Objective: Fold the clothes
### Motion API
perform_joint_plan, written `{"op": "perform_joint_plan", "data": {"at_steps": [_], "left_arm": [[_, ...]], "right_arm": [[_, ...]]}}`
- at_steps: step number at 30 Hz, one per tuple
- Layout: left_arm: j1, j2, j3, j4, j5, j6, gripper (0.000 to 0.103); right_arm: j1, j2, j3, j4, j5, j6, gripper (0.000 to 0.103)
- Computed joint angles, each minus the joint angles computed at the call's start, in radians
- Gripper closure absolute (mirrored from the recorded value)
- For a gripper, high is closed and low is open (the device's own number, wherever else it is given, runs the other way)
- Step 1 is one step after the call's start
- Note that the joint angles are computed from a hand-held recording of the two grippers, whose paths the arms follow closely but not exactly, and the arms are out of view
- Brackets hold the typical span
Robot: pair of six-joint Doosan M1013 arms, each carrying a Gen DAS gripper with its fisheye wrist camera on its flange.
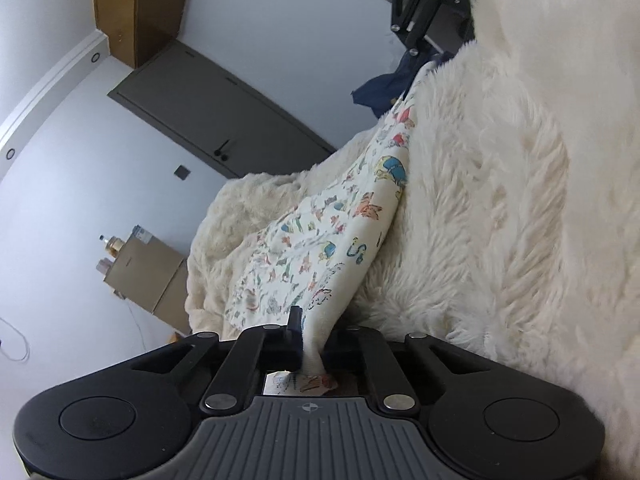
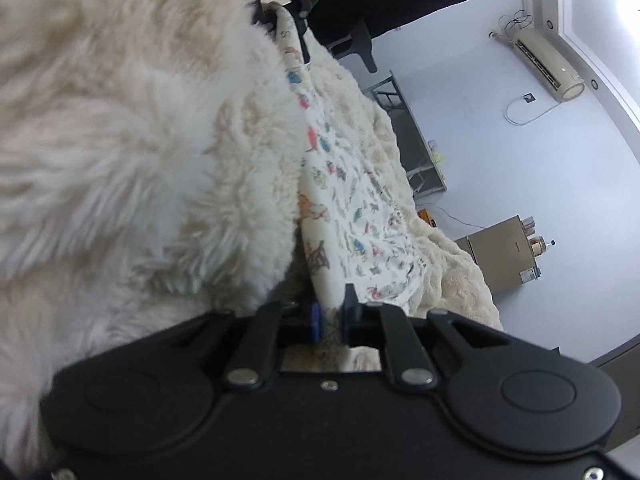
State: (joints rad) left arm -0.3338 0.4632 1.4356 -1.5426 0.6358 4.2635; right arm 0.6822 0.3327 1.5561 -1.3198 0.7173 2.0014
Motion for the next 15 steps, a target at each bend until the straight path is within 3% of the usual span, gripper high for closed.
{"op": "perform_joint_plan", "data": {"at_steps": [5, 8, 12, 15], "left_arm": [[0.033, -0.04, -0.025, 0.064, 0.119, -0.104, 0.097], [0.079, -0.092, -0.013, 0.16, 0.277, -0.15, 0.097], [0.09, -0.103, -0.011, 0.201, 0.328, -0.178, 0.097], [0.075, -0.068, -0.08, 0.233, 0.313, -0.247, 0.097]], "right_arm": [[0.015, -0.077, 0.008, 0.076, -0.063, -0.054, 0.096], [0.034, -0.126, 0.014, 0.194, -0.092, -0.153, 0.095], [0.038, -0.188, 0.033, 0.441, -0.169, -0.353, 0.095], [-0.012, -0.185, 0.019, 0.559, -0.223, -0.448, 0.095]]}}
